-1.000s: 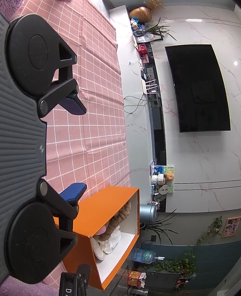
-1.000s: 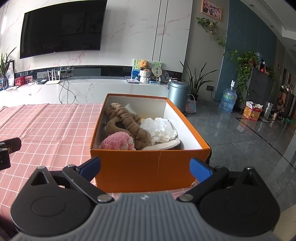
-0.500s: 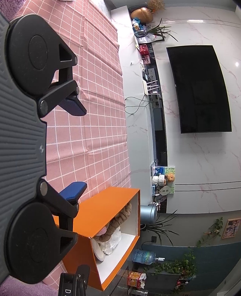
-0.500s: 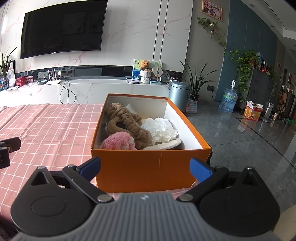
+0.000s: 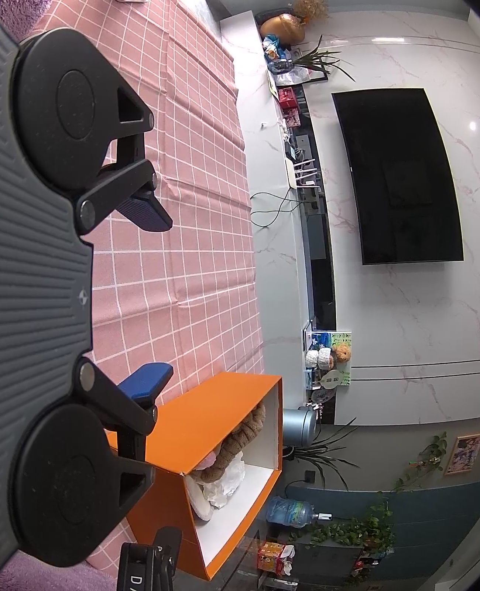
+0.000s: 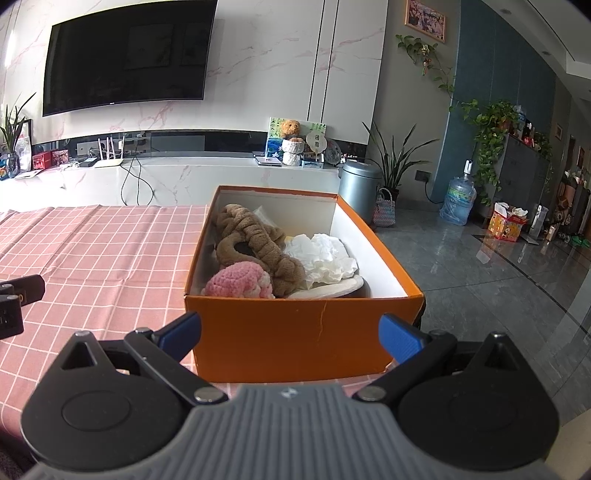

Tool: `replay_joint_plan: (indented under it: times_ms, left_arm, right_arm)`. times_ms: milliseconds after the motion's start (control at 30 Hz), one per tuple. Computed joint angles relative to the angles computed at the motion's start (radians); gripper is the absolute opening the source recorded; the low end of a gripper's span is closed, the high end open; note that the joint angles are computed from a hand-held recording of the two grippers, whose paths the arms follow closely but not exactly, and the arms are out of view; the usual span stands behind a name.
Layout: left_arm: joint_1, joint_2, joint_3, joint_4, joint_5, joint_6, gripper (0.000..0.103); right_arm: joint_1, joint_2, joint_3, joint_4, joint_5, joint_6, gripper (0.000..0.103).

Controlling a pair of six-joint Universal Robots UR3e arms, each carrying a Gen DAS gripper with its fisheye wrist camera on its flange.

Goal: Organize soft objects

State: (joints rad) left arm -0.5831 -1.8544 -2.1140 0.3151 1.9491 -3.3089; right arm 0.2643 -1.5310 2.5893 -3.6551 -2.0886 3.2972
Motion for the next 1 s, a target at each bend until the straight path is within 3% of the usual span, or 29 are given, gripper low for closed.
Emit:
replay_joint_plan:
  times_ms: [1000]
  left_arm:
    - [-0.002,-0.012,-0.018,0.018,-0.004,-0.002,0.095]
  right_arm:
    - [-0.003,0.011,0.000,-0.007,0.006,0.001,0.100]
